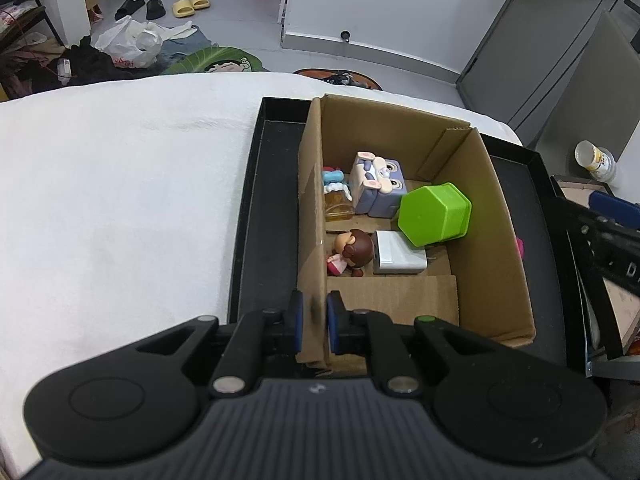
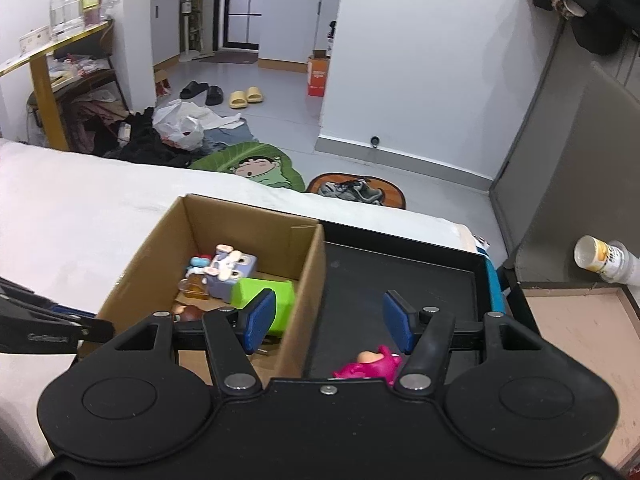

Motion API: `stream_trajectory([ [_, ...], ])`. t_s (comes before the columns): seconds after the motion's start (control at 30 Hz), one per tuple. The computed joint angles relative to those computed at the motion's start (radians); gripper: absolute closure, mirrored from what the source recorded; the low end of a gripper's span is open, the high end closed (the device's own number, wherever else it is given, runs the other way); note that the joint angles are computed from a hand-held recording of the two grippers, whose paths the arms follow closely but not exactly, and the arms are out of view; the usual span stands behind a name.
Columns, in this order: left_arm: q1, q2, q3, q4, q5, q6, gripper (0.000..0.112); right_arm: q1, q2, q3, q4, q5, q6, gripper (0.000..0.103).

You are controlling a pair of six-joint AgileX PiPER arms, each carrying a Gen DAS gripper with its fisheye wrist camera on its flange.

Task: Organize rigid objects
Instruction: 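Move the right gripper back to the pink hooded figure on the tray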

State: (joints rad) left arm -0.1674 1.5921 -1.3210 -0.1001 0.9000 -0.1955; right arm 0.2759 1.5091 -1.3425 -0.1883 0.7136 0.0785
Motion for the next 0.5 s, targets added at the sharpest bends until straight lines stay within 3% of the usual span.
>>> stream_trajectory([
  [0.5, 0.022, -0.005, 0.009, -0.028, -0.008, 0.028, 0.101, -0.129, 0.066, -0.026, 0.08, 0.018, -0.028, 0.044],
])
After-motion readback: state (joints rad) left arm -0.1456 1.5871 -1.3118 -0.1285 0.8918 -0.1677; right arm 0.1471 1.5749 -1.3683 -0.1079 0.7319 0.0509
